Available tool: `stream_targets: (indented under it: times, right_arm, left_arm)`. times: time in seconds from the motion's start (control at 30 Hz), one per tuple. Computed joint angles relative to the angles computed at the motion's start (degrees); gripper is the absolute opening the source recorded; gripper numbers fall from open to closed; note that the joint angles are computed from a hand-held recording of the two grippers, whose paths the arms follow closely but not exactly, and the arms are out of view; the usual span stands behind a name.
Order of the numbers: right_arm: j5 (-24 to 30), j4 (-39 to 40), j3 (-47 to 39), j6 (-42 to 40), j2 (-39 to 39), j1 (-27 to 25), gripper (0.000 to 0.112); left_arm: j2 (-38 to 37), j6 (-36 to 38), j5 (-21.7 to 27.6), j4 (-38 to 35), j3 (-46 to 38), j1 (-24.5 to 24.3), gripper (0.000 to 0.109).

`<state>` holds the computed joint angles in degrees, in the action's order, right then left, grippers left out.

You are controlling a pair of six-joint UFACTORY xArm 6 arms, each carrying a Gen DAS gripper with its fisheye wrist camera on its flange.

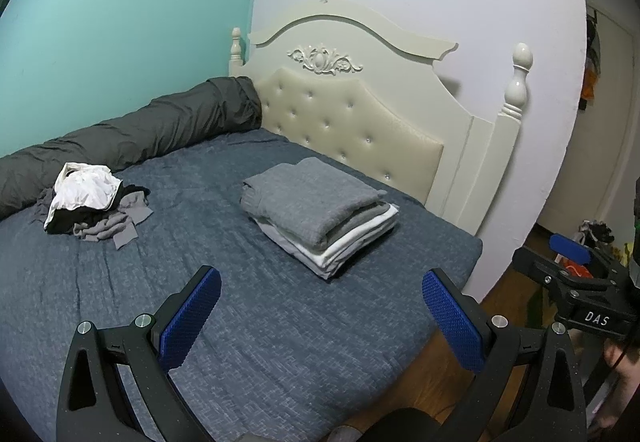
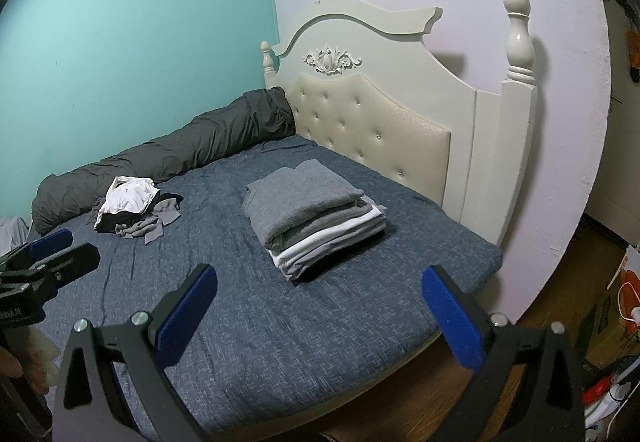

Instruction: Fold clothes

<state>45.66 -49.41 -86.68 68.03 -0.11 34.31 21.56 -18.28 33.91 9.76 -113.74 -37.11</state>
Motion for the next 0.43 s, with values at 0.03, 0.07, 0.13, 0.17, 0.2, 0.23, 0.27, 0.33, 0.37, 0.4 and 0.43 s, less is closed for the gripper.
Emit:
stream_targets:
  times: [0.03,0.07,0.13,0.17,0.2,0.23,0.27,0.33,0.37,0.4,0.43]
  right_arm:
    - [0.0,0.0,0.0,0.0,0.0,0.0,0.102]
    - [0.0,0.0,0.0,0.0,0.1,0.0,0.102]
    - [0.0,0.0,-0.1,0.0,0.1,0.0,0.102]
    - [0.0,0.1,-0.1,-0.1,0.2,-0.1,0.102]
    - [0.0,0.2,-0.2,-0.1,0.2,-0.1,0.102]
    - [0.0,0.1,-0.3,-0.1,0.3,0.0,0.102]
    - [0.1,0.1,-0.3,0.0,0.3,0.0,0.102]
    - [0.0,0.0,-0.1,0.2,0.2,0.0,0.102]
    - [0.0,-0.1,0.0,0.2,0.2,0.0,0.102]
    - [0.0,-0.2,0.1,0.3,0.1,0.0,0.102]
    - [-0.1,-0.3,0.2,0.4,0.0,-0.1,0.102]
  left_arm:
    - [0.0,-0.1,0.0,0.1,0.0,0.0,0.103]
    - [0.0,0.0,-0.1,0.1,0.1,0.0,0.103]
    - [-0.1,-0.4,-0.5,0.4,0.4,0.0,0.102]
    - [-0.1,0.1,-0.6,-0.1,0.4,0.0,0.102]
    - [-0.2,-0.2,-0.7,0.3,0.5,0.0,0.102]
    - [-0.2,-0.4,-0.8,0.6,0.6,0.0,0.102]
    - [-0.2,-0.2,-0.8,0.3,0.6,0.0,0.102]
    - [-0.2,0.2,-0.6,-0.4,0.5,0.1,0.102]
    - [-0.2,0.1,-0.5,-0.2,0.5,0.1,0.102]
    - [-0.2,-0.1,-0.5,-0.1,0.5,0.2,0.102]
    - [-0.2,0.0,-0.5,-0.3,0.5,0.2,0.103]
